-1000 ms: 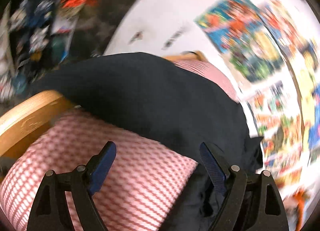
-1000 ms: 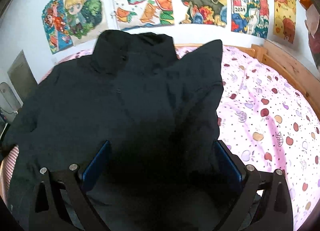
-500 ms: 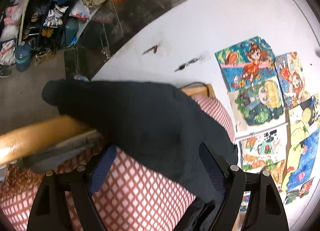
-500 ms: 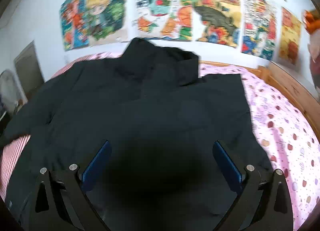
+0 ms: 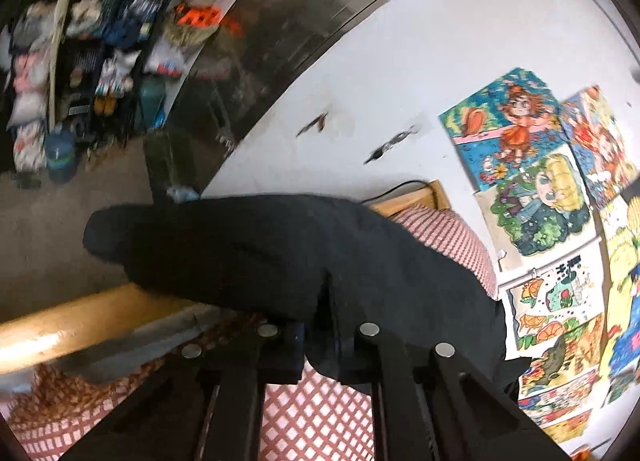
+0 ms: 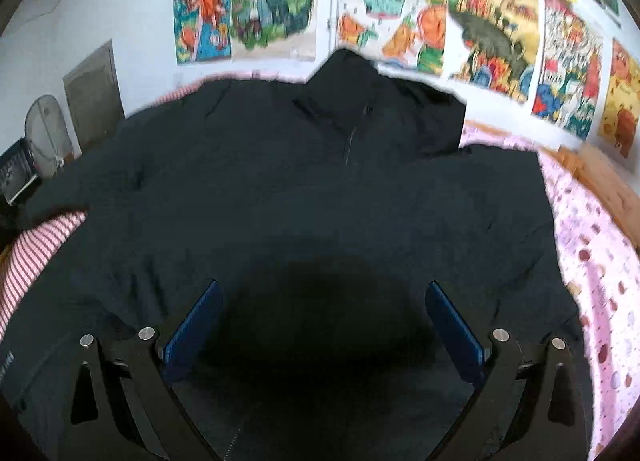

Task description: Fold large clothes

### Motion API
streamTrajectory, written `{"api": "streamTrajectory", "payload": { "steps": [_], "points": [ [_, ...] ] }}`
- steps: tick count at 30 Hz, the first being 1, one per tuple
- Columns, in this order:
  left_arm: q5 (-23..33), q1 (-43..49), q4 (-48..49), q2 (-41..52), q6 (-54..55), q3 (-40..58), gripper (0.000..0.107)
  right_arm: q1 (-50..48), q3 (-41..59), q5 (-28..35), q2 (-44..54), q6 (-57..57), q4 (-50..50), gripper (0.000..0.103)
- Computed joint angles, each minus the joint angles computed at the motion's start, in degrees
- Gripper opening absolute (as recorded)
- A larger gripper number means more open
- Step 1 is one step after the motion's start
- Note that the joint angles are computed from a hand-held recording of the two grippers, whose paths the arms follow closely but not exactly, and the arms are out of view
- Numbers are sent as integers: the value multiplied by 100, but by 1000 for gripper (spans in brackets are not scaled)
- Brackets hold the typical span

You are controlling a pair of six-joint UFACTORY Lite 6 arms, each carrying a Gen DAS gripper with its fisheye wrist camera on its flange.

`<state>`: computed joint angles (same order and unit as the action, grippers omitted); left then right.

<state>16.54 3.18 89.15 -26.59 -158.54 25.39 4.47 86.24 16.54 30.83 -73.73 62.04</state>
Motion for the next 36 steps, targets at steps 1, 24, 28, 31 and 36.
{"api": "streamTrajectory", "payload": {
  "steps": [1,24,28,31,36],
  "points": [
    [155,-107,-244,-38,291,75,8,-3,62,42,59,335,-306,99],
    [2623,-4778,-1462,4808,7231,7039,7,-1457,508,1284,42,646,-956,100],
    [2047,-5019,-2151,5432,8131,7397,7,-1930,940,1505,331,789,-983,100],
    [1846,-5229,-2786,5774,8866,7550,7,-2195,1322,1680,649,1054,-1156,100],
    [2027,-5478,-4180,6526,10298,8218,7,-2310,1638,1683,973,1247,-1308,100]
  ]
}}
